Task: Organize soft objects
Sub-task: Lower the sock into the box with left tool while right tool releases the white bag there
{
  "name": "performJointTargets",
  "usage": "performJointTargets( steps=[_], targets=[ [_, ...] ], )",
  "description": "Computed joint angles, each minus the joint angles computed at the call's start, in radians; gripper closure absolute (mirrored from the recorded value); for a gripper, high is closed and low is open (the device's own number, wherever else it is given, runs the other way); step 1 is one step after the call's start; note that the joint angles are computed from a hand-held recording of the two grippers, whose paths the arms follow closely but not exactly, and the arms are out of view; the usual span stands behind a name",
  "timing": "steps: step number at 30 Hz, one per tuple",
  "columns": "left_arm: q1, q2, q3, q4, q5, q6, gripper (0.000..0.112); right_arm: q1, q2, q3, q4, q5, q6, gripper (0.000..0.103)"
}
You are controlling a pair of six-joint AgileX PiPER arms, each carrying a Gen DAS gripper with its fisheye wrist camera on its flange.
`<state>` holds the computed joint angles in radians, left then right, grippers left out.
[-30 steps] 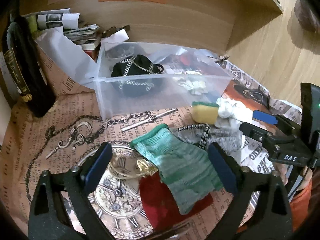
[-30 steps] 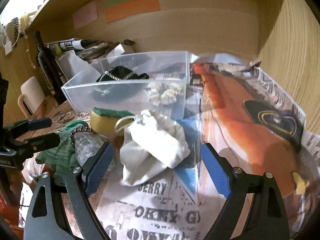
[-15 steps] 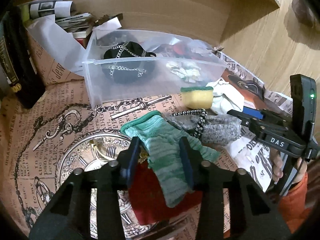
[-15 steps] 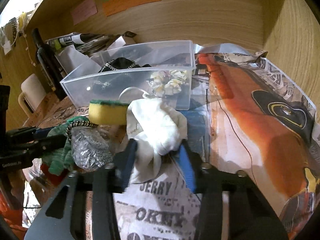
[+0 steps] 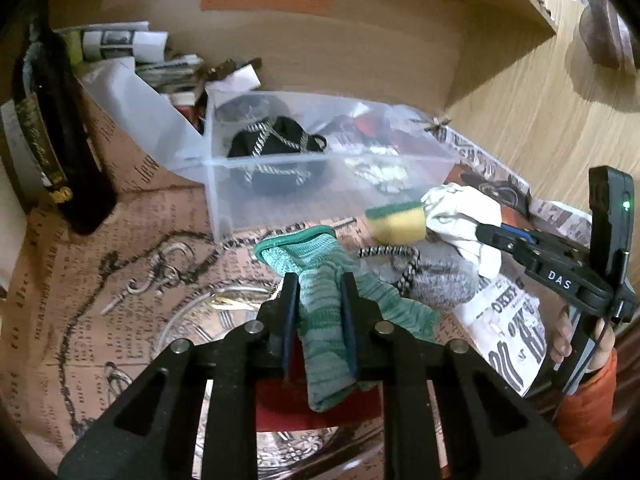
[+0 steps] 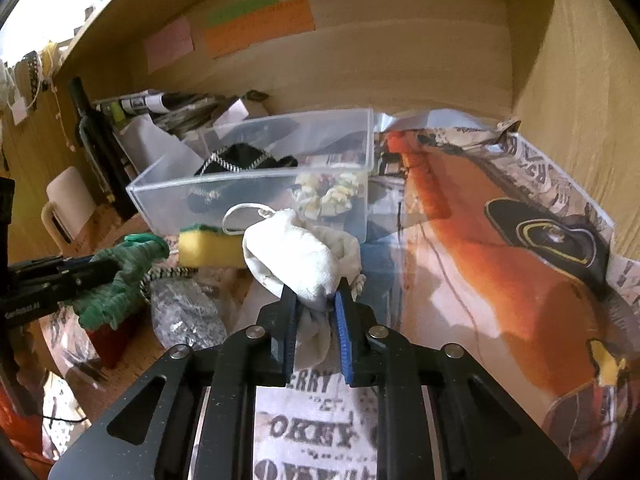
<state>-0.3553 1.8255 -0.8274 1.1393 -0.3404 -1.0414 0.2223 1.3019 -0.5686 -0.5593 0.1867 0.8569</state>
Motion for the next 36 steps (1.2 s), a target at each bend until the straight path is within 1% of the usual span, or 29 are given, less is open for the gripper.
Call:
performJointTargets(
  steps=[7,11,14,17,19,23,25,27,29,32,34,36],
  targets=[
    [0.030,-0.052,0.008,-0.021,-0.029,0.012,0.093,0.010,-0.071,-0.009,-0.104,0.036,0.099,0.088],
    [0.055,-0.056,-0.020,0.060,-0.055,-0.076,0.093,0.025,-0.092,-0.024,-0.186,0.051,0.173,0.088],
    [0.058,-0.048,-0.049,0.086,-0.057,-0.119,0.093,0.034,-0.098,-0.037,-0.225,0.055,0.205,0.088],
    [0.056,-0.026,-0.084,0.097,-0.057,-0.149,0.093,0.036,-0.095,-0.046,-0.245,0.042,0.219,0.088],
    [0.059,-0.002,-0.118,0.158,-0.068,-0.219,0.093,0.033,-0.089,-0.051,-0.246,0.029,0.216,0.088],
    [0.056,0.074,-0.201,0.339,-0.094,-0.409,0.093,0.038,-0.067,-0.063,-0.236,0.017,0.206,0.088],
    [0.042,0.095,-0.213,0.372,-0.076,-0.439,0.093,0.043,-0.060,-0.066,-0.220,0.017,0.189,0.087],
    [0.020,0.109,-0.216,0.383,-0.035,-0.440,0.092,0.043,-0.053,-0.070,-0.188,0.013,0.154,0.087],
    [0.005,0.119,-0.223,0.437,-0.005,-0.484,0.092,0.037,-0.046,-0.070,-0.149,0.005,0.114,0.087],
    [0.008,0.124,-0.223,0.457,0.002,-0.501,0.081,0.023,-0.040,-0.069,-0.075,-0.010,0.038,0.087],
    [0.008,0.118,-0.220,0.439,0.006,-0.480,0.064,0.018,-0.036,-0.069,-0.041,-0.018,0.005,0.087],
    [0.005,0.113,-0.212,0.380,0.013,-0.419,0.061,0.017,-0.033,-0.068,-0.031,-0.019,-0.005,0.087]
  ],
)
